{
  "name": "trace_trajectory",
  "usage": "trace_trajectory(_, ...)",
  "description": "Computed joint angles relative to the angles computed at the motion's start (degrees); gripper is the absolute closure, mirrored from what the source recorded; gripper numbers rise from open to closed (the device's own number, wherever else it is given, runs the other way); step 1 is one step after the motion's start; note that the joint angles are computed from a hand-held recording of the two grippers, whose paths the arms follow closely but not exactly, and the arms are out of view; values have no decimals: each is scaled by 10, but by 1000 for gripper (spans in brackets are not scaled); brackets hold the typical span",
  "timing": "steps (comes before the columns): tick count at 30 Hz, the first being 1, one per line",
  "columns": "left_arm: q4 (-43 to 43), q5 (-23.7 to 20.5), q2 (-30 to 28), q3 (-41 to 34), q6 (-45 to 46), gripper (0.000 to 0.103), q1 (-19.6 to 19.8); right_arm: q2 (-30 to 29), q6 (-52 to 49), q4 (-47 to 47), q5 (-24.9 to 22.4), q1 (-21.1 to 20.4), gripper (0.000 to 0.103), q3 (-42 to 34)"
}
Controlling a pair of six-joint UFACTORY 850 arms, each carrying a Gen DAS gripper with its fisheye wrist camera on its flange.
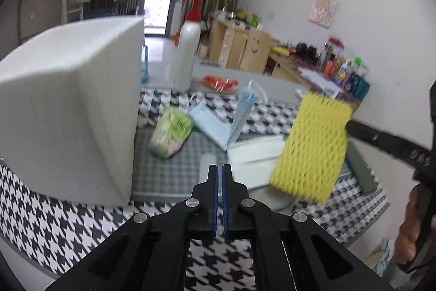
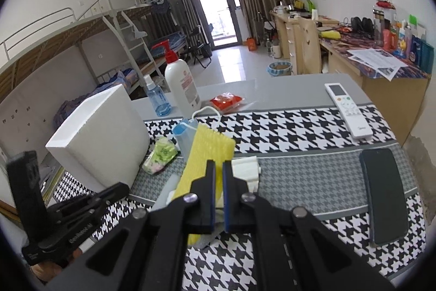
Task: Organize soft objects
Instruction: 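Lift the yellow mesh sponge with the right gripper off the pile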
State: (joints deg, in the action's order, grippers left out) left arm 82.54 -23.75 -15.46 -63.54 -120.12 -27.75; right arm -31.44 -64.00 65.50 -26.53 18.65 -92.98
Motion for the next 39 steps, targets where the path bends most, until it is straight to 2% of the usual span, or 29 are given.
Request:
trace_trajectory(3, -82, 12, -18, -13, 89, 97, 3, -3, 11, -12, -4, 1, 97, 0)
trace_trajectory(6, -131, 7, -32, -25, 146, 71, 3, -11, 41, -49, -6, 3, 97, -6)
trace_trajectory(7, -132, 5, -36, -27, 146, 57, 3, -12, 51, -63, -5, 4, 96, -7)
trace_trajectory(8, -134, 0, -40, -30, 150, 51, 2, -16, 64, -83, -2, 7, 96, -10)
trace_trajectory(15, -188, -8, -58, -42, 210, 51, 6, -35, 110, -140, -12, 15, 94, -21)
trace_trajectory(18, -217, -6, -63, -46, 239, 51, 9, -38, 111, -139, -18, 16, 80, -18)
trace_trajectory(19, -225, -4, -64, -47, 246, 53, 10, -37, 108, -134, -16, 16, 68, -15)
trace_trajectory(22, -245, -1, -69, -51, 269, 67, 12, -23, 59, -90, -1, 17, 42, 8)
trace_trajectory(23, -233, -8, -70, -51, 260, 71, 10, -22, 52, -81, -4, 16, 40, 10)
trace_trajectory(26, -238, -1, -71, -53, 270, 80, 12, -18, 42, -60, -20, 14, 40, 17)
trace_trajectory(32, -218, 0, -70, -53, 252, 87, 11, -18, 61, -70, -28, 19, 40, 23)
trace_trajectory(39, -200, 1, -66, -47, 238, 89, 9, -24, 75, -56, -41, 16, 40, 20)
